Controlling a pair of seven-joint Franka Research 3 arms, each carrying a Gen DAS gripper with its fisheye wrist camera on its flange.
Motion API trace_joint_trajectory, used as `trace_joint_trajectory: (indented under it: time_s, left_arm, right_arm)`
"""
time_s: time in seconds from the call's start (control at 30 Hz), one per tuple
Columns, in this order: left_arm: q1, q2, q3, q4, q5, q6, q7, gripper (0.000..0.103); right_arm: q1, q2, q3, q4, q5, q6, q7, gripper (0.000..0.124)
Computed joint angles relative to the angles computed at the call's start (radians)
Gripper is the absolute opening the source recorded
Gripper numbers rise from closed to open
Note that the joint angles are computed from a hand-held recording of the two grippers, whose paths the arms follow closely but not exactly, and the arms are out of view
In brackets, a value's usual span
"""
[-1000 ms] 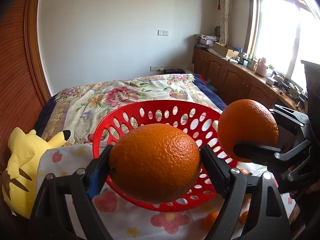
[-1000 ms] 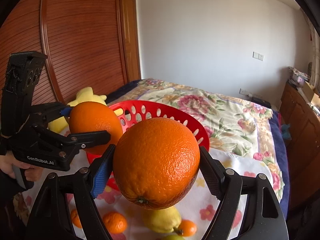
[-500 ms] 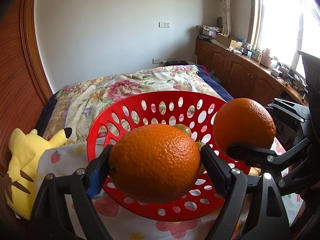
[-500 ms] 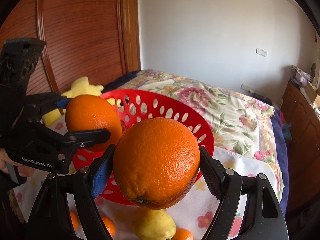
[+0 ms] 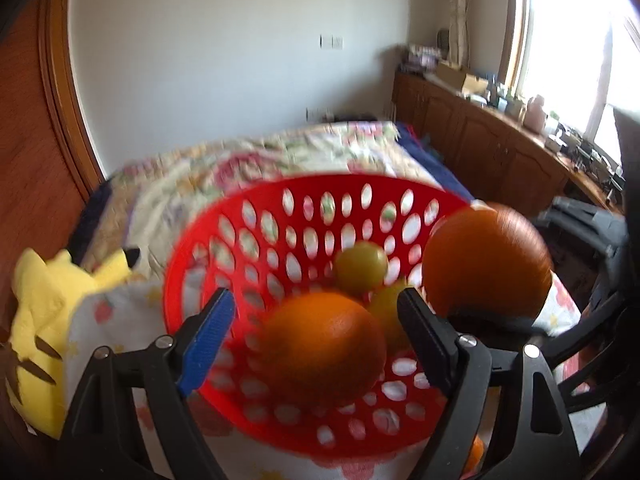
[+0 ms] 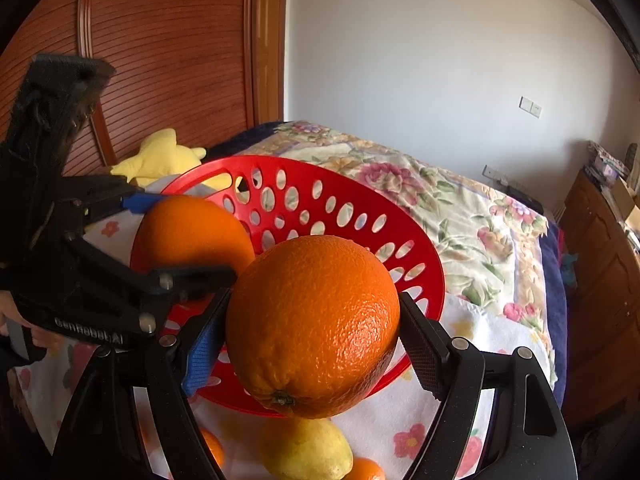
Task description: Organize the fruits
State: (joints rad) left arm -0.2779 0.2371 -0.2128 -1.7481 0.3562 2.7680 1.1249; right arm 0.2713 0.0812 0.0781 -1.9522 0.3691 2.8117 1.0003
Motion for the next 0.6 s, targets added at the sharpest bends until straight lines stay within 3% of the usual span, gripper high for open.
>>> trace_joint_trajectory:
  time_s: [0.2, 0.6]
  left_arm:
    - [-0.002, -0.027, 0.017, 0.007, 0.038, 0.010, -0.036, 0.084]
    - [0.050, -0.187, 0.018, -0.245, 0.059, 0.126, -0.128, 0.084]
  right_arm:
    - [-0.005, 0.004, 0.000, 0.002, 0.018, -0.009, -0.004, 0.082]
    - [0.003, 0.015, 0.017, 0.007, 0.095, -0.013, -0.025, 0.082]
